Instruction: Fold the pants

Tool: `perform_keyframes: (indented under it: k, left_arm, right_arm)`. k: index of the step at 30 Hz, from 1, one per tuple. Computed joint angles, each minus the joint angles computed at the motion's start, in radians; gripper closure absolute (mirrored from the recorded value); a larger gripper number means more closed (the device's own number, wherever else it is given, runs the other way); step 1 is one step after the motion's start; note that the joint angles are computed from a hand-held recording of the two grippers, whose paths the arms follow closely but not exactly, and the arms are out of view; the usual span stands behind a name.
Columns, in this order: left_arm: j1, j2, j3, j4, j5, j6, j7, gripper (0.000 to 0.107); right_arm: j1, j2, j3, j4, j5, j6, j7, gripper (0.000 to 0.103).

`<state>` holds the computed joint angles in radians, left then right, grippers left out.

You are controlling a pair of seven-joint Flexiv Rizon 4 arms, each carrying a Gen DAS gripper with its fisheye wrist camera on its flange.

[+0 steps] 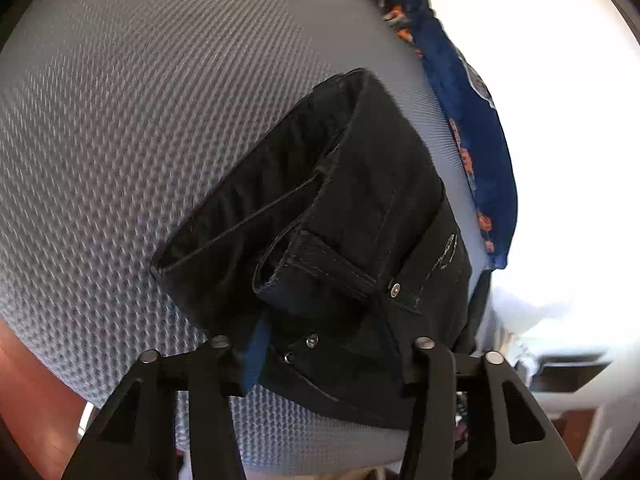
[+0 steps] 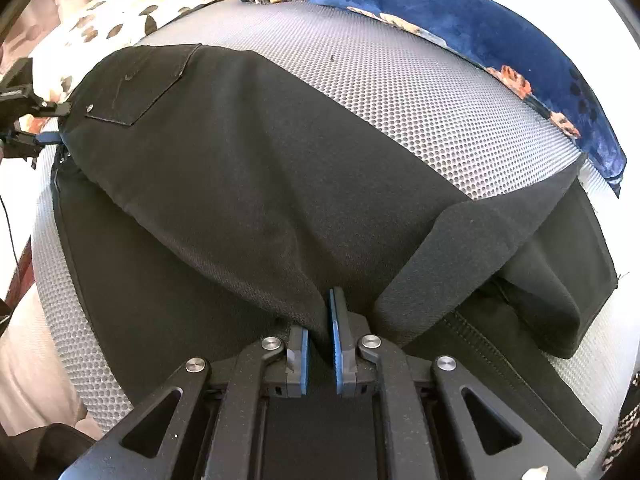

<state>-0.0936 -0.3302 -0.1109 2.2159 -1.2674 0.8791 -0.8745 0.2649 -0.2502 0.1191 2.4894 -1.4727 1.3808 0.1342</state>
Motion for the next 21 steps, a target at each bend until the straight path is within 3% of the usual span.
perform_keyframes:
  k: [4,7,11,18,21]
  left_arm:
    - [-0.012,0.008,-0.001,0.005,-0.007,0.036,0.044,0.076]
    - [-0.035,0.019,0.0,-0.006,0.067,0.099,0.079,0.084]
    - [-0.021,0.018,0.002,-0.044,0.197,0.104,0.095,0.085]
    - [0.034,-0.033,0.022,-0.119,0.455,0.01,0.067,0.085]
    - [0.048,-0.012,0.015,-0.093,0.486,0.005,0.092,0.085]
  right_arm:
    - [0.003,-0.001,0.001,-0.002,-0.004,-0.007,0.003,0.094]
    - [-0.004,0.0,-0.001,-0.002,-0.022,0.002,0.032,0.094]
    - [0.024,0.034,0.031,0.013,0.086,-0.047,-0.049,0.096]
    - [0.114,0.097,0.075,0.049,0.277,-0.063,-0.141,0.096]
    - [0.159,0.097,0.095,0.059,0.347,-0.072,-0.161,0.096]
